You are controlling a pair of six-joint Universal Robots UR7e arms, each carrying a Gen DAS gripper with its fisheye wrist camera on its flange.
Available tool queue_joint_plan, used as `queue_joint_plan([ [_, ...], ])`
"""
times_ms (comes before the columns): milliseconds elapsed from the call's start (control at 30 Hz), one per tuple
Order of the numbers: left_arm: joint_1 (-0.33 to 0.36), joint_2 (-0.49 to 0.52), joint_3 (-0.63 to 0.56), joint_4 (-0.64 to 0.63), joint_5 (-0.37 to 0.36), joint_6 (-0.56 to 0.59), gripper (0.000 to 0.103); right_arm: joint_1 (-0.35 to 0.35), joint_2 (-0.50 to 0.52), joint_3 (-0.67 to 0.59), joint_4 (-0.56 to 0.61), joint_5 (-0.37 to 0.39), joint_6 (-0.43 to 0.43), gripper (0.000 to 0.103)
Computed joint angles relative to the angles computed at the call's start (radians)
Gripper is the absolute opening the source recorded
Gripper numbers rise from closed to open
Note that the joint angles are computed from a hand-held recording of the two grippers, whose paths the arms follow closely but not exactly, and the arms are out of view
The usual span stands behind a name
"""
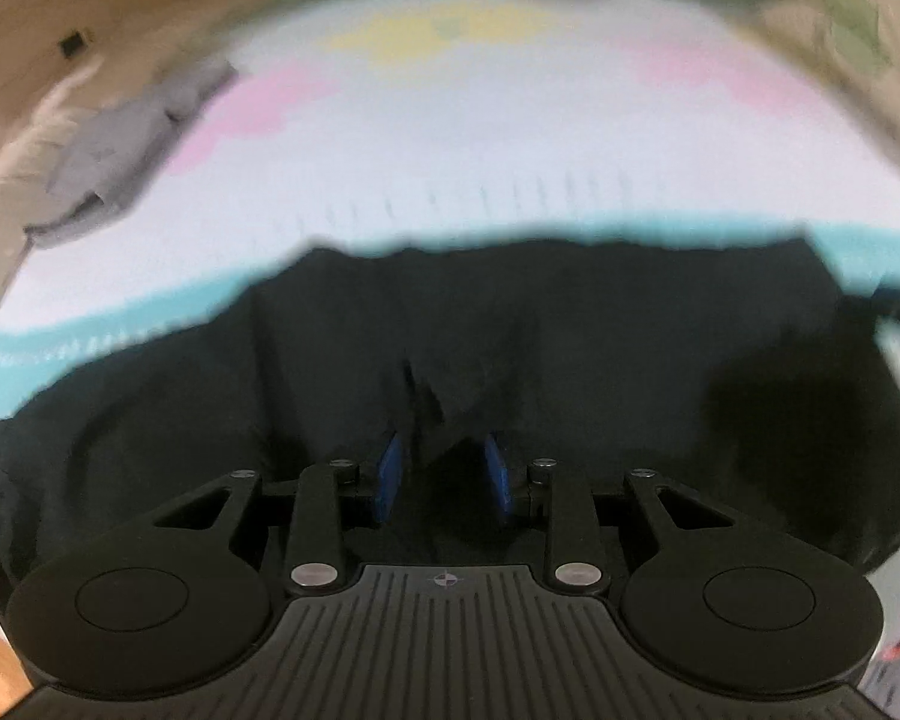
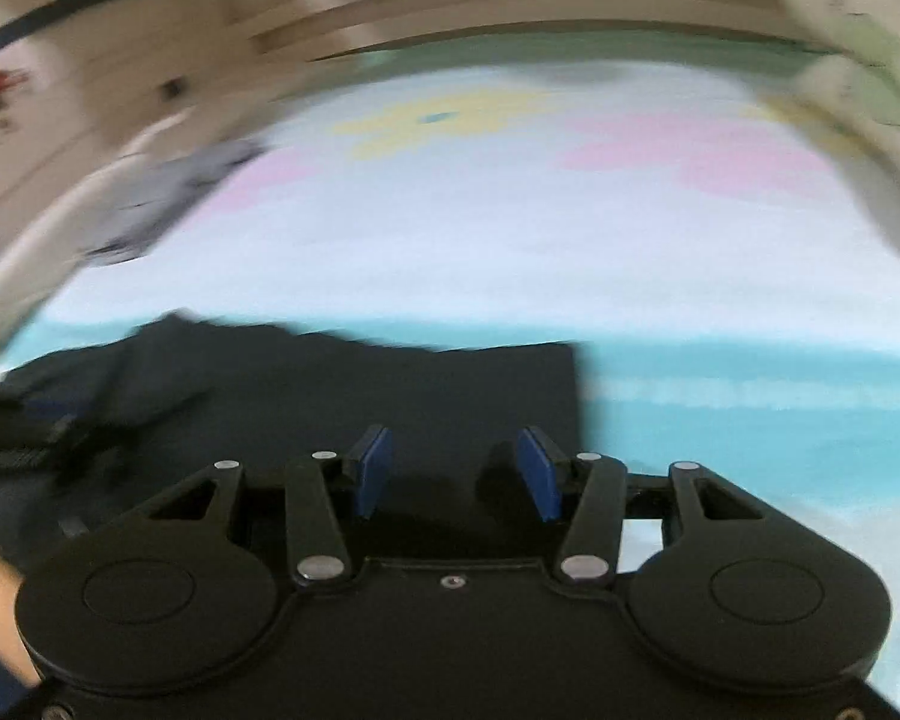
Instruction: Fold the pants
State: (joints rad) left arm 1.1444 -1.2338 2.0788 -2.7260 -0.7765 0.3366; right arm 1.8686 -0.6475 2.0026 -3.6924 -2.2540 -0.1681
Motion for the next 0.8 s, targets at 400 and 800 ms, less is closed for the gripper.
queue_joint_plan([
  [400,0.036,-0.062,-0.026,-0.035,-0.079,-0.059,0.031,-0.015,-0.021,0.015,-0.018,0.025,0.052,0.06],
  [800,0.147,-0.136,-0.094,-0.029,0.061,-0.2,0.031,0.069,0.12,-0.211,0.222,0.193,-0.046,0.052],
])
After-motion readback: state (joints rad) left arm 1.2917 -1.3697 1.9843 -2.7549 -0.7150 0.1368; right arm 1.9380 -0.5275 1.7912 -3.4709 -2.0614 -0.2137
